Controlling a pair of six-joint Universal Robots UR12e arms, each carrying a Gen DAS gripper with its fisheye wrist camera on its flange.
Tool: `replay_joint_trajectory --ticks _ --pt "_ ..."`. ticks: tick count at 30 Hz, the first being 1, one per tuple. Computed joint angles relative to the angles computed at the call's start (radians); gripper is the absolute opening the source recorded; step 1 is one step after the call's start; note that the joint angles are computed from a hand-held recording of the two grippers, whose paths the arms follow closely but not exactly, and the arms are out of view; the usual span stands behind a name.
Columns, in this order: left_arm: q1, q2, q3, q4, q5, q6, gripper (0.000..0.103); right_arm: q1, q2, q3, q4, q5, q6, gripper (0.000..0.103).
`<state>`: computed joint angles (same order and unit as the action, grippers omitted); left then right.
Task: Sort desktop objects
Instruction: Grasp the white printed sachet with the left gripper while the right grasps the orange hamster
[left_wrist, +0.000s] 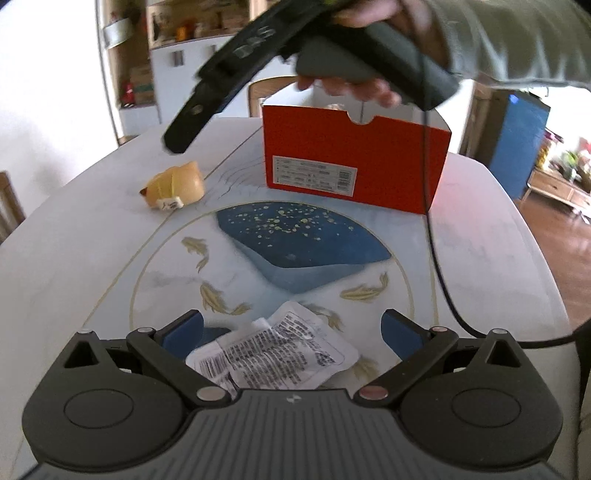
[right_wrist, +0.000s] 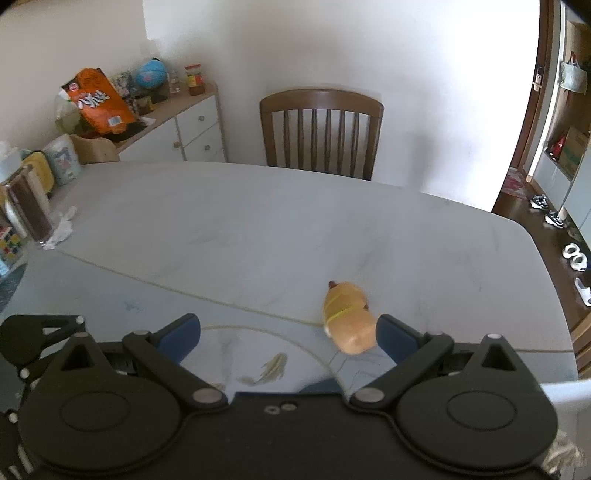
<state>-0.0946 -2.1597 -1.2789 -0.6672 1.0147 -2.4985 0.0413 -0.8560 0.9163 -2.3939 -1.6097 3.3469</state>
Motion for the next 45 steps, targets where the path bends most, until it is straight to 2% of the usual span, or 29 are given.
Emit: replay_joint_trajectory --ticks 10,21,24,31,35,41,45 --pt "0.015 -0.049 0.081 -0.143 -0.084 0.156 0.103 -0.013 0.084 -0.138 0.162 -0.006 0.016 0.1" --pt "0.022 -0.069 0.126 -0.296 -0.103 0.37 0.103 -0.018 0.127 -0.218 0.296 0.005 0.015 0.1" --pt "0.022 -0.069 0.122 -0.291 -0.096 0.412 0.103 -0.018 0.13 -0.219 0.3 -0.005 0.025 0.101" --pt "0.024 -0.072 0.112 -0.265 -0.121 0.444 0.103 -0.023 0.157 -0.262 0.34 -0.039 0.045 0.1" --pt "0.026 -0.075 0.116 -0.273 -0.129 0.43 0.103 -0.026 0.175 -0.293 0.368 -0.048 0.047 0.099" --pt "0.027 -0.076 0.113 -0.269 -0.137 0.409 0.099 -0.027 0.231 -0.404 0.478 -0.068 0.031 0.098" --pt "0.027 -0.075 0.112 -0.265 -0.141 0.389 0.093 -0.026 0.265 -0.472 0.535 -0.068 0.019 0.089"
